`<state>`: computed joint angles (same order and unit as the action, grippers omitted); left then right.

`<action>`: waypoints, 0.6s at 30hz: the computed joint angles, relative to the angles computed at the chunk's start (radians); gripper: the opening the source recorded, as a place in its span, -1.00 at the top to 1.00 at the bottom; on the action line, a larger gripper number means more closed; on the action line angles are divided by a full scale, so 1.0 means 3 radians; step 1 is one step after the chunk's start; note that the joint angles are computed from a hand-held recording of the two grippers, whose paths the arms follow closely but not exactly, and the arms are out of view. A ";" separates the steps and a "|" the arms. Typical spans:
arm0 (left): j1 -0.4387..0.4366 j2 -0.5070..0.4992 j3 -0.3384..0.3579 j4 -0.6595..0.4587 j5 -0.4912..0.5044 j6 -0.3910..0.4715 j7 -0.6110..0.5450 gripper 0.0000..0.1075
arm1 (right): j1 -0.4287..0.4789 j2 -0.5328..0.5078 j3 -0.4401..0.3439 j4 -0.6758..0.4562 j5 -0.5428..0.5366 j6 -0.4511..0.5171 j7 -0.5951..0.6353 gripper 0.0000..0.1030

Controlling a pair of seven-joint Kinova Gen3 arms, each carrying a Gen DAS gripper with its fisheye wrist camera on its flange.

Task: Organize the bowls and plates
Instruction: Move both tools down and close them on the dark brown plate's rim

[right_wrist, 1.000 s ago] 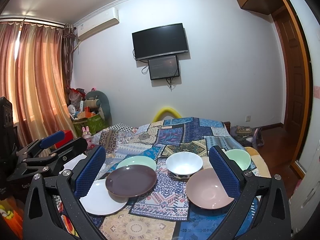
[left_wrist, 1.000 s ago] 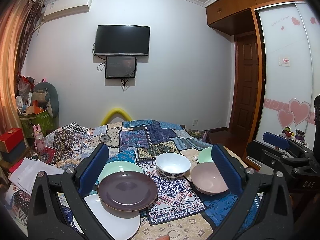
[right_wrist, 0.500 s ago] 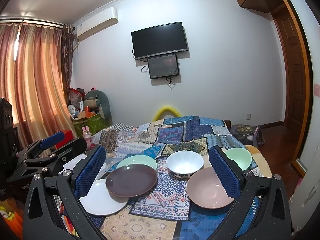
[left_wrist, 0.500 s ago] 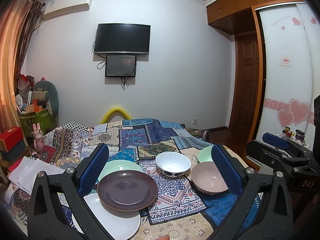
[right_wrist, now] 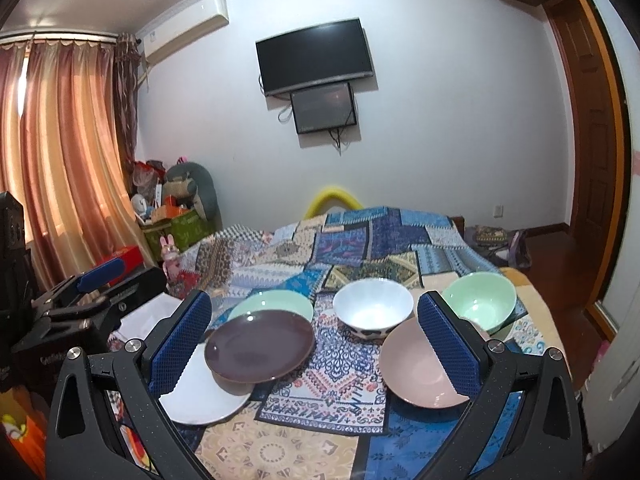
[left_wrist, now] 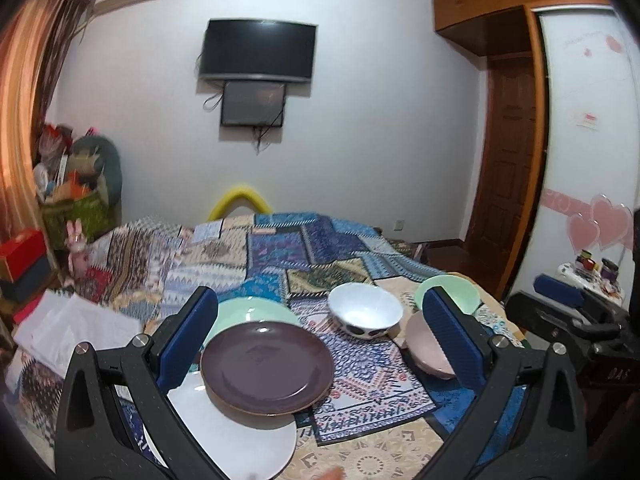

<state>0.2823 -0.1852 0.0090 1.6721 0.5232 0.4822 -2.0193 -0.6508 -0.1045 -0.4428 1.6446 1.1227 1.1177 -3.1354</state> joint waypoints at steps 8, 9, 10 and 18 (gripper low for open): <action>-0.0287 0.0385 -0.0008 -0.0275 0.0073 0.0335 -0.0120 -0.66 | 0.0032 0.0186 0.0220 -0.0067 -0.0251 -0.0183 0.0164 -0.99; -0.0339 0.0446 0.0013 -0.0325 0.0041 0.0388 -0.0096 -0.59 | 0.0044 0.0202 0.0247 -0.0073 -0.0271 -0.0239 0.0178 -0.99; -0.0390 0.0507 0.0031 -0.0377 0.0019 0.0451 -0.0083 -0.56 | 0.0047 0.0235 0.0272 -0.0083 -0.0265 -0.0287 0.0168 -0.98; -0.0645 0.0956 0.0184 -0.0709 -0.0326 0.0681 0.0056 0.00 | 0.0047 0.0469 0.0539 -0.0316 -0.0734 -0.0452 0.0674 -0.77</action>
<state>0.0889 0.1017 0.0642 1.4595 0.4254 0.6865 -2.0026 -0.6367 0.0362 -0.2811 1.5497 0.9025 0.9820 -2.9332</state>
